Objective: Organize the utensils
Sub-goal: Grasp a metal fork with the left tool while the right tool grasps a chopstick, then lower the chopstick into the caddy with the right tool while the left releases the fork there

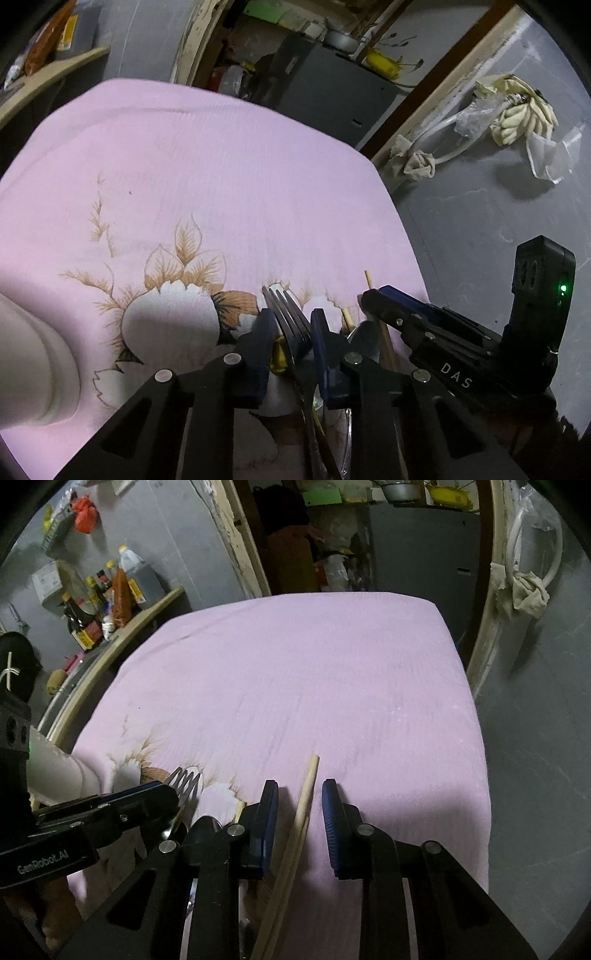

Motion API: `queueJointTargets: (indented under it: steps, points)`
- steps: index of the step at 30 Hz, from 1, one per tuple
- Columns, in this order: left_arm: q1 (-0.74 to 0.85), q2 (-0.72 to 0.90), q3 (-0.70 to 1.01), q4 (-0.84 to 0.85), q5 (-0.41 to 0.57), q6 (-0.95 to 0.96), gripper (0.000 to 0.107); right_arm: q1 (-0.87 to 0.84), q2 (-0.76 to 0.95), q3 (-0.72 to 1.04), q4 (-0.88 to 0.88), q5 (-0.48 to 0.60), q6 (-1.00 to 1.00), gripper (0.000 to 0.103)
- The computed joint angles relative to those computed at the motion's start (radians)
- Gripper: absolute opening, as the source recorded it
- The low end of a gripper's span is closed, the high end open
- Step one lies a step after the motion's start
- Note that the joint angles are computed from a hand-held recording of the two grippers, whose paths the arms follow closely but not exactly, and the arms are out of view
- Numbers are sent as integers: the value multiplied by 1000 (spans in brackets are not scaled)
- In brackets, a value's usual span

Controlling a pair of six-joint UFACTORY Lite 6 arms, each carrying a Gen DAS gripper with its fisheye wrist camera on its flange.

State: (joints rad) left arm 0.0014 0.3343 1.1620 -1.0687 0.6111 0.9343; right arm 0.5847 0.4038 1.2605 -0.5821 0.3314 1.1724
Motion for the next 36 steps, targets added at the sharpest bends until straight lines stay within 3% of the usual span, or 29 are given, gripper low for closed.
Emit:
queueJointTargets:
  steps: [2, 5, 13, 16, 21, 26, 36]
  points:
    - [3, 29, 39, 42, 25, -61, 18, 10, 16, 24, -2, 32, 15, 21]
    - [6, 74, 94, 88, 82, -138, 17, 8, 31, 56, 65, 61, -25, 8]
    - [1, 79, 105, 111, 107, -194, 9, -30, -94, -120, 120, -109, 47, 5]
    - [11, 43, 74, 88, 113, -177, 4, -13, -183, -205, -96, -138, 276, 4]
    - [55, -63, -10, 14, 129, -81, 4, 27, -346, -321, -430, -144, 628, 4]
    - [109, -191, -92, -26, 167, -9, 3, 100, -495, -404, -592, -93, 807, 4]
    - [277, -387, -166, -51, 316, 36, 3, 304, -617, -387, -579, 146, 826, 4]
